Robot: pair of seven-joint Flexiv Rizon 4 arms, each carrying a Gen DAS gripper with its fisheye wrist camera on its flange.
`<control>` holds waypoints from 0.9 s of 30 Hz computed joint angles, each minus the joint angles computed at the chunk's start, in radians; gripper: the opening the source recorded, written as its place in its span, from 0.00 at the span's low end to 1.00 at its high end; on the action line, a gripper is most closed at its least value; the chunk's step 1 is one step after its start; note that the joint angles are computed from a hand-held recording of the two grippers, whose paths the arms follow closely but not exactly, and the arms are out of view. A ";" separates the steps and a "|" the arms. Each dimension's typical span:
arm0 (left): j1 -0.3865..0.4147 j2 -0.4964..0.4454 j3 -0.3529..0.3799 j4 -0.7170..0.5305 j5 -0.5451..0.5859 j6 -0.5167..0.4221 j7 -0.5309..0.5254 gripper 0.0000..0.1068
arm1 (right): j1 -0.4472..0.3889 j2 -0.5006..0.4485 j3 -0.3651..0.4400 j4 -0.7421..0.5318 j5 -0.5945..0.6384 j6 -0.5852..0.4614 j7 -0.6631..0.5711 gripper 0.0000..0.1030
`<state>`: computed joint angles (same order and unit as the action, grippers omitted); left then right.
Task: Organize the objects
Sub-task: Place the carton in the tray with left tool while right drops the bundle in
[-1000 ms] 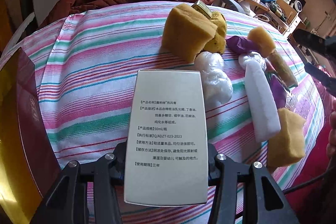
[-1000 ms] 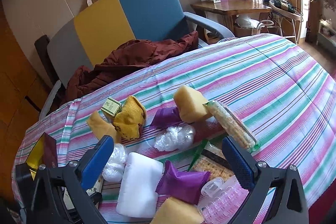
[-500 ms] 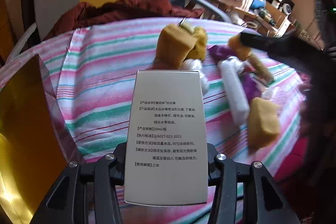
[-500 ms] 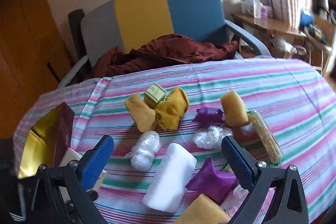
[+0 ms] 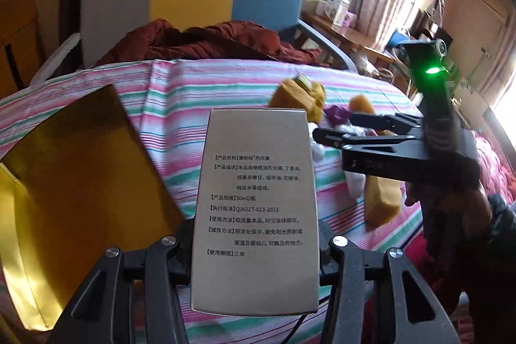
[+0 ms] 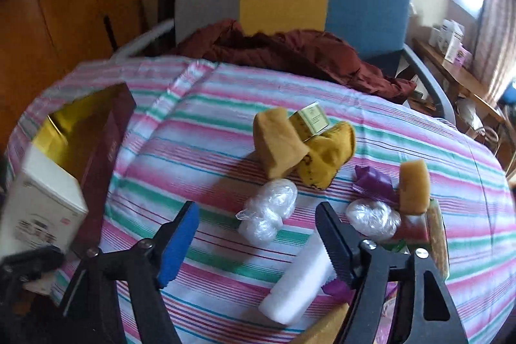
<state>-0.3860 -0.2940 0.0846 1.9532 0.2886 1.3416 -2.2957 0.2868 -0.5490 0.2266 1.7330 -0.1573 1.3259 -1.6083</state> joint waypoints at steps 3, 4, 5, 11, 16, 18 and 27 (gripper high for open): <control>0.002 0.043 0.026 0.043 0.019 0.010 -0.043 0.47 | 0.030 -0.049 -0.021 -0.087 -0.038 -0.137 0.006 0.60; 0.004 0.052 0.033 0.051 0.032 0.012 -0.061 0.47 | 0.038 -0.070 -0.024 -0.121 -0.043 -0.189 0.005 0.59; 0.005 0.066 0.042 0.062 0.048 0.011 -0.085 0.47 | 0.054 -0.087 -0.041 -0.152 -0.056 -0.236 0.014 0.57; 0.056 0.134 0.052 0.126 0.136 0.005 -0.202 0.48 | 0.106 -0.150 -0.111 -0.230 -0.119 -0.378 0.078 0.34; 0.113 0.193 0.051 0.187 0.222 -0.010 -0.319 0.48 | 0.089 -0.082 -0.097 -0.127 -0.119 -0.255 0.079 0.33; 0.138 0.213 0.045 0.209 0.250 -0.021 -0.357 0.47 | 0.075 -0.042 -0.082 -0.076 -0.109 -0.199 0.075 0.33; 0.257 0.303 -0.006 0.317 0.328 -0.116 -0.486 0.48 | 0.017 0.058 0.109 0.007 0.070 -0.055 -0.072 0.33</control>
<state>-0.1293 0.0088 0.0789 2.2702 0.6164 1.2255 -2.7816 0.3040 -0.4914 0.3357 1.7397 -0.0874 1.2710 -1.6803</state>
